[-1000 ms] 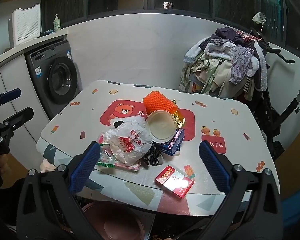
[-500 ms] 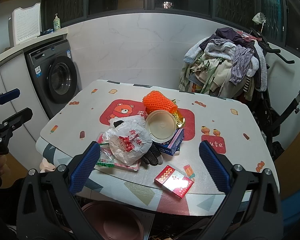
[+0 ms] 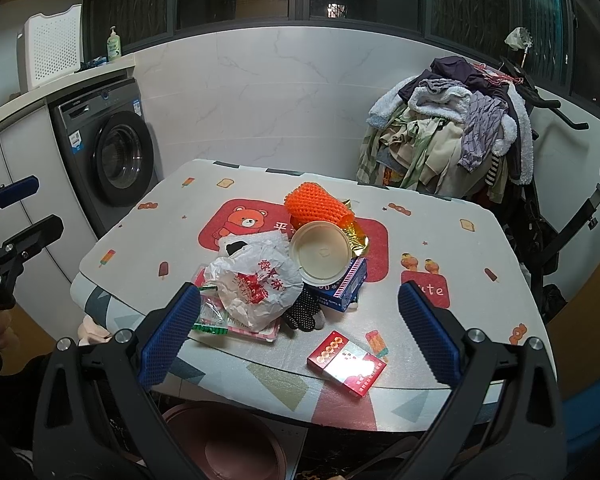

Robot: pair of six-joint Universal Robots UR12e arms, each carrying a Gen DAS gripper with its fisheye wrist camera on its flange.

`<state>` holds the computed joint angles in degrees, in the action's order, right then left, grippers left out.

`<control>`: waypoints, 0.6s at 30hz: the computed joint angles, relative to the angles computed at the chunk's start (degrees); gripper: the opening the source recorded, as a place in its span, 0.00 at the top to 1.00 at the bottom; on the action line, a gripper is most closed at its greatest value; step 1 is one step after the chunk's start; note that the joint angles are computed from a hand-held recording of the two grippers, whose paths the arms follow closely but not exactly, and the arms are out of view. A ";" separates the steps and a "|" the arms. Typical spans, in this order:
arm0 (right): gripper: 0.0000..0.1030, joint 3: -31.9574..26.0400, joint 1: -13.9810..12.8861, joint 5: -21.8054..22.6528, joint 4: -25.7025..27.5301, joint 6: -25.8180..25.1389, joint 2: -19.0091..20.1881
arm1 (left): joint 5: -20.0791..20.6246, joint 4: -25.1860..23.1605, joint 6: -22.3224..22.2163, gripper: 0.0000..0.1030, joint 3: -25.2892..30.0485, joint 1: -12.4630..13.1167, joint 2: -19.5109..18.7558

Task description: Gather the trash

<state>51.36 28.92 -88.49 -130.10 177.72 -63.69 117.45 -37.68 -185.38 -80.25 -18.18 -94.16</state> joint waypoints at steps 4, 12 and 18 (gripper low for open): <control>0.05 0.01 0.01 -0.02 0.01 -0.04 -0.01 | 0.04 0.02 -0.06 0.05 0.01 -0.01 -0.02; 0.05 0.09 0.09 -0.18 -0.10 -0.02 0.01 | 0.01 0.04 -0.08 0.05 -0.10 -0.02 0.05; 0.05 -0.20 0.00 -0.16 0.22 -0.09 0.03 | 0.09 -0.06 -0.20 0.05 -0.08 -0.04 0.04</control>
<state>51.16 28.92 -88.65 -129.88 177.63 -63.66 117.53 -37.75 -185.58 -80.32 -18.22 -94.13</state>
